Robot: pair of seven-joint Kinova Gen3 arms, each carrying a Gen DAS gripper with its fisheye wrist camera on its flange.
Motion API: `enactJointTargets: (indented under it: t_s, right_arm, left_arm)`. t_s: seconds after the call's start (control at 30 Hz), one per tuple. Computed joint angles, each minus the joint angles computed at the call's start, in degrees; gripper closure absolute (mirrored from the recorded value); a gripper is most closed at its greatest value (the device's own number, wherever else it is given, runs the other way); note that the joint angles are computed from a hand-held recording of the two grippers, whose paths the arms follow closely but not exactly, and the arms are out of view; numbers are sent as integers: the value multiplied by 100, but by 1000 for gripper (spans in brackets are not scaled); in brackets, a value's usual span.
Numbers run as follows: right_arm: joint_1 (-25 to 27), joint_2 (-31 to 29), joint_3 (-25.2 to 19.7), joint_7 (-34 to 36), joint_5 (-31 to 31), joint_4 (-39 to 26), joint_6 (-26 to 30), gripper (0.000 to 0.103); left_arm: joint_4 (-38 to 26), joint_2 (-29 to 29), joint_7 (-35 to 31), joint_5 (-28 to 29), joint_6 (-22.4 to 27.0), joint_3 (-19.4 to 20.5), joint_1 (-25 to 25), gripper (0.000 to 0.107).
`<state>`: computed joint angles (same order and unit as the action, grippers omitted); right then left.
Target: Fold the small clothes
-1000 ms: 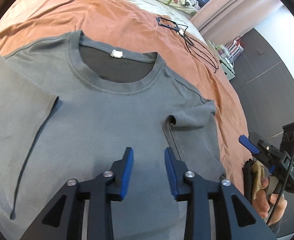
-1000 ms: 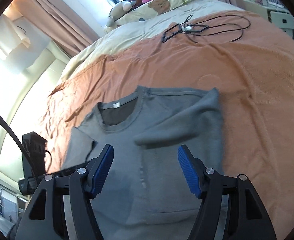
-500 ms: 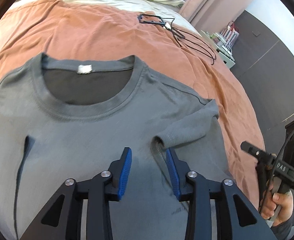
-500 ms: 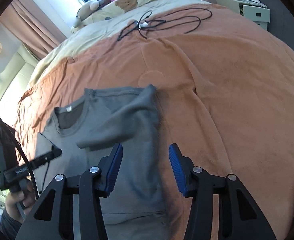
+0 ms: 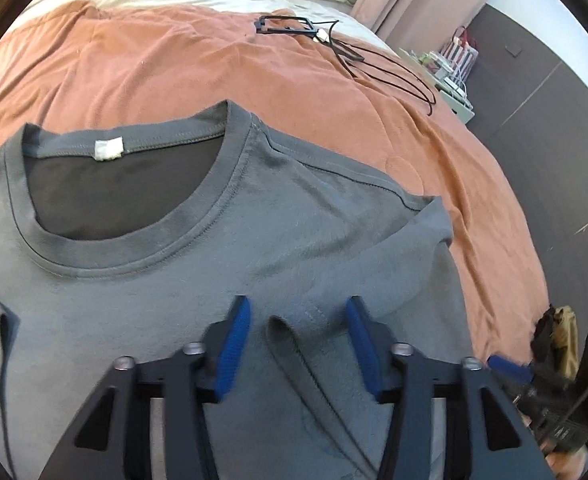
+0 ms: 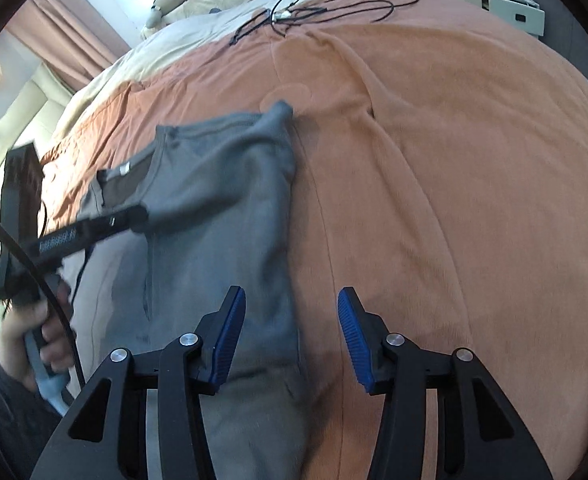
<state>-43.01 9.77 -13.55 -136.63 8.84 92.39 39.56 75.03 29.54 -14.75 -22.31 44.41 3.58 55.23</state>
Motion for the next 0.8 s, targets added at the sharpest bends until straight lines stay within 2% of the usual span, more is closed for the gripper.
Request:
enactJointTargets:
  t_s: [0.07, 0.17, 0.3, 0.43, 0.57, 0.67, 0.8]
  right_arm:
    - [-32, 19, -35, 69, -4, -12, 107, 72]
    - [-155, 54, -33, 4, 152, -58, 300, 83]
    - [-229, 0, -63, -9, 232, -2, 391, 87]
    - [-192, -49, -112, 115, 130, 83, 498, 88]
    - [30, -186, -172, 473, -337, 183, 411, 88]
    - [250, -443, -185, 773, -705, 354, 86, 88]
    - [464, -511, -158, 1031, -920, 237, -4, 87]
  left_arm:
    - [-45, 12, -67, 83, 59, 59, -54, 93]
    - [-173, 1, -82, -84, 355, -6, 104, 103]
    - [-303, -59, 25, -89, 843, 26, 126, 104]
    - [-303, -109, 98, -123, 1088, 96, 103, 104]
    - [-336, -27, 29, -93, 1146, 157, 32, 104]
    - [-470, 95, -77, -146, 1284, 146, 50, 104]
    - [-412, 101, -113, -95, 1164, 130, 0, 104]
